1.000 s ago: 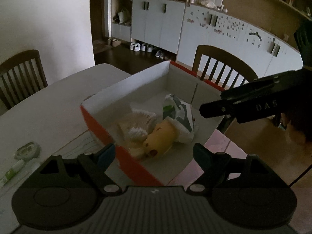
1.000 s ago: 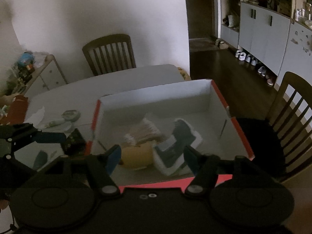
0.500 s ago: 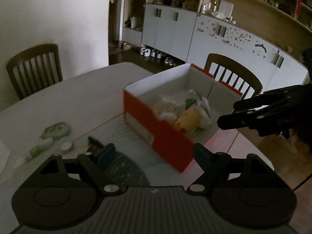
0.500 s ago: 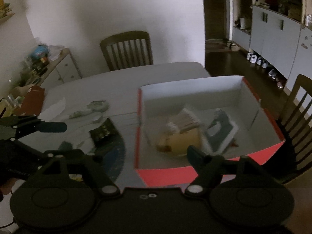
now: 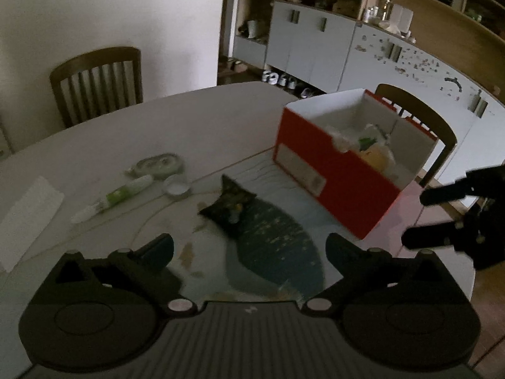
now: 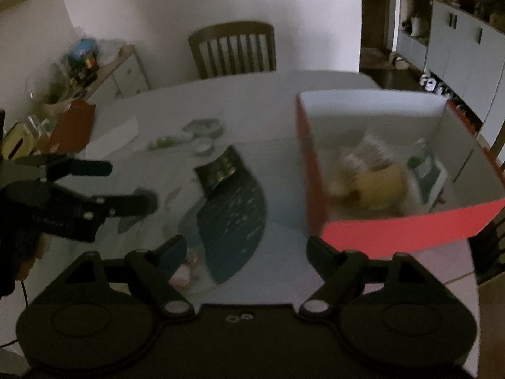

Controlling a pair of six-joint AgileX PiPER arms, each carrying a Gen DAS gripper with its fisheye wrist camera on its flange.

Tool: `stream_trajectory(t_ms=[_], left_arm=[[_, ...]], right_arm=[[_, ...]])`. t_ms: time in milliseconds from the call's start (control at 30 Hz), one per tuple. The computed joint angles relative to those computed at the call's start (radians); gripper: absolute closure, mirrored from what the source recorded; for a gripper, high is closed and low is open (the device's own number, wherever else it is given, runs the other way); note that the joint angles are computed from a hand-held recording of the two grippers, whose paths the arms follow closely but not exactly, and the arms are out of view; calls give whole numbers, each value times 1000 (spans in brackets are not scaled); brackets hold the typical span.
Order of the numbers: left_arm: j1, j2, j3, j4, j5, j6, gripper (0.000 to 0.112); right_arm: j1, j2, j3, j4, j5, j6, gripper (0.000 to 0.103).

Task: Organize objects
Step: 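Withdraw both grippers from the shoebox back over the glass table, then grasp the pink-and-white packet with the right gripper while the left grasps the yellow candy stick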

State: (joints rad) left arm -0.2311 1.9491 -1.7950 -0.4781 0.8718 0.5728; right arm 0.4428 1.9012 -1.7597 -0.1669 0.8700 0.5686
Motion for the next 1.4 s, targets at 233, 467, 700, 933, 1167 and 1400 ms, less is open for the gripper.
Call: stream_trajectory(t_ms=[233,467,700,933,1167,1400], left_arm=[[58,9,59,-39,-24,80,9],[96,39,81,-66,-23,117,9],[118,68,80,-67,-14,142,9],[131,89,66,-70,-1,160,9],[143,106,53,-71,8,171,9],[146,111,58,-91,18,203,9]], right_arm=[[82,79,-46,-3,29,34,20],[129,183,-129,-2,53,67,20],[149,296,-252,-3,106,88,20],[148,368,-349,23,141,60,22],[146,426,-441,37,181,16,34],[151,425,-442,25,192,-2,54]])
